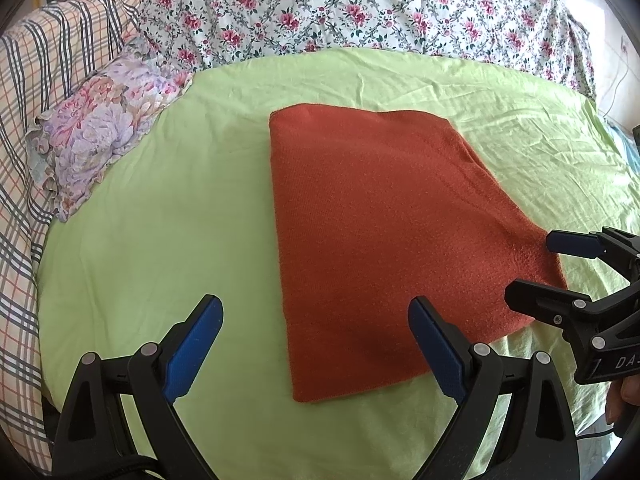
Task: Fold small clothes
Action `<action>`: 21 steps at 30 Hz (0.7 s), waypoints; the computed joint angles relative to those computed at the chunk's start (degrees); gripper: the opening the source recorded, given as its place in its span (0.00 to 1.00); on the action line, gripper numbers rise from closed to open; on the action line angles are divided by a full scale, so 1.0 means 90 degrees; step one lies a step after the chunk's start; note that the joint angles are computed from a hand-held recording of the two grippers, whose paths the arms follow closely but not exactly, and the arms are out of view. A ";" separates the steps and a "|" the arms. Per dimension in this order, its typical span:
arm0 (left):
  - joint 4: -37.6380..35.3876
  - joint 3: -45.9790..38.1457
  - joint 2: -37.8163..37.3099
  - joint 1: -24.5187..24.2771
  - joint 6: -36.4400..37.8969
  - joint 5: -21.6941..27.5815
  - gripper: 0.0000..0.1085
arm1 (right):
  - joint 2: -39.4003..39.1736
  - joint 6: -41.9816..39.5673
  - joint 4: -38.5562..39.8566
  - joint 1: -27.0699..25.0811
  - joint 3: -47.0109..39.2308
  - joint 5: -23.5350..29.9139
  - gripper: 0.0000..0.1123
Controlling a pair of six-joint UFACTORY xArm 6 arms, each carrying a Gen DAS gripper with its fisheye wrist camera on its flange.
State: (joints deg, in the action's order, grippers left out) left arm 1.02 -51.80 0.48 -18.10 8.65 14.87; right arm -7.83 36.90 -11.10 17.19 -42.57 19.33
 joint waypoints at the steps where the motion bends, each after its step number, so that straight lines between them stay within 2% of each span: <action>1: -0.0021 0.0005 -0.0004 -0.0001 0.0026 -0.0005 0.87 | -0.0004 0.0010 0.0000 0.0005 0.0005 0.0000 0.85; 21: -0.0076 0.0020 -0.0025 -0.0024 0.0066 -0.0018 0.87 | -0.0011 0.0037 -0.0014 0.0019 -0.0006 0.0015 0.85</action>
State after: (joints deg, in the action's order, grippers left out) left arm 0.33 -51.61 0.26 -18.32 9.24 14.71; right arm -7.92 37.24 -11.22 17.36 -42.63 19.47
